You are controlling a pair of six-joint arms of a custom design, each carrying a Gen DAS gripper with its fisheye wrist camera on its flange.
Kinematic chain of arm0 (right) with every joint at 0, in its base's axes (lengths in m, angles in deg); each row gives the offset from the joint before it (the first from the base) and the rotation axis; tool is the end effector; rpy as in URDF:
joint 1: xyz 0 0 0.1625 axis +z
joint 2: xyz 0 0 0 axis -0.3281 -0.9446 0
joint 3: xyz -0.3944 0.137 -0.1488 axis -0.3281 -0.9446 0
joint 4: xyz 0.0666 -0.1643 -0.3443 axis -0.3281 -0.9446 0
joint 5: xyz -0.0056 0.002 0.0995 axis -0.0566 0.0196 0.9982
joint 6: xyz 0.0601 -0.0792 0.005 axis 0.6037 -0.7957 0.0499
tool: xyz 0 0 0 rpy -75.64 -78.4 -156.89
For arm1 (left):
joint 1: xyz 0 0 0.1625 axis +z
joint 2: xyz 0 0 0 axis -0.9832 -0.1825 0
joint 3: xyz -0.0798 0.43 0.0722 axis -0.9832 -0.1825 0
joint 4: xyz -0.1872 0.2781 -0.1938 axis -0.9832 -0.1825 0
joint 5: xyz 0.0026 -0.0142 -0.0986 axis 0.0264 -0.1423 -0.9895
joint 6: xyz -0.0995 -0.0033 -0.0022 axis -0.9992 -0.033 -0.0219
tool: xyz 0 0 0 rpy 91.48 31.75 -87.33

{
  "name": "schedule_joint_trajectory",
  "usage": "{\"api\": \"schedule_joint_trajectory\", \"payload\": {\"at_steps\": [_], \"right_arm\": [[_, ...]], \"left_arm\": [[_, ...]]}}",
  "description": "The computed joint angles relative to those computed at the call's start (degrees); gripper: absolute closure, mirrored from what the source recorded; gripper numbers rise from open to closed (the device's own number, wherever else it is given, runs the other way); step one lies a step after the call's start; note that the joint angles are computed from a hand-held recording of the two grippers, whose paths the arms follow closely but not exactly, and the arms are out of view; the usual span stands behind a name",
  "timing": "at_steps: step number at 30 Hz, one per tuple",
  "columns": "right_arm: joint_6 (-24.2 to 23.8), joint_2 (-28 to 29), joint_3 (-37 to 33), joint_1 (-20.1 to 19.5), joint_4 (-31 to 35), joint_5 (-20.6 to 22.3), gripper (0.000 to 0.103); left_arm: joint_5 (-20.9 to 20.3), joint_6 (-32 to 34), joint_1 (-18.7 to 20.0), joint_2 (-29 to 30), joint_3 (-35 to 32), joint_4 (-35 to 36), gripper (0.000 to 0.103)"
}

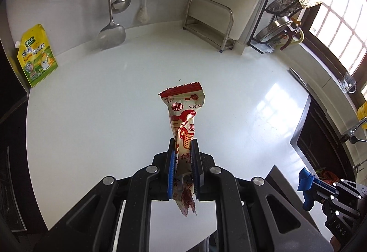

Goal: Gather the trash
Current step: 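Carry the snack wrapper and blue lanyard over the grey bin with both tools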

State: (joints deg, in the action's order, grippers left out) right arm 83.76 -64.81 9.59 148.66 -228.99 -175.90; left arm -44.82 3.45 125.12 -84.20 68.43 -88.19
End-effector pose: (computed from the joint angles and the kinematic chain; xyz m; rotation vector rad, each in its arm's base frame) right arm 0.4738 -0.4422 0.1182 0.7759 -2.5730 0.4932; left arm -0.1450 -0.4540 0.4534 0.1015 2.3433 -0.8613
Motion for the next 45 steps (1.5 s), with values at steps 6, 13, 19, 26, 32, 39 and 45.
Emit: {"api": "schedule_joint_trajectory", "payload": {"at_steps": [6, 13, 19, 26, 32, 39, 45], "right_arm": [[0.47, -4.9, 6.42, 0.14, -1.57, 0.12, 0.096], [1.31, -8.72, 12.1, -0.06, -2.34, -0.32, 0.096], [2.14, -10.65, 15.94, -0.75, -2.09, -0.6, 0.096], [2.9, -12.4, 18.71, -0.85, -1.97, -1.01, 0.096], [3.37, -13.26, 19.79, -1.18, -1.92, -1.04, 0.096], [3.68, -13.22, 20.34, -1.15, -1.72, -0.84, 0.096], [3.98, -12.96, 20.86, -1.46, -1.76, -0.43, 0.095]], "left_arm": [[-0.34, -8.34, -5.49, -2.0, 3.09, 6.99, 0.09], [-2.46, -15.23, -10.66, -2.96, 6.4, 12.35, 0.09], [-5.17, -18.46, -13.39, -2.83, 9.11, 13.93, 0.09], [-6.94, -19.3, -14.36, -2.45, 10.64, 14.14, 0.09], [-8.15, -18.3, -14.81, -1.28, 11.32, 12.48, 0.09], [-9.67, -17.16, -15.08, -0.65, 12.12, 11.3, 0.09], [-10.72, -16.7, -15.25, -0.68, 12.76, 11.44, 0.09]]}}
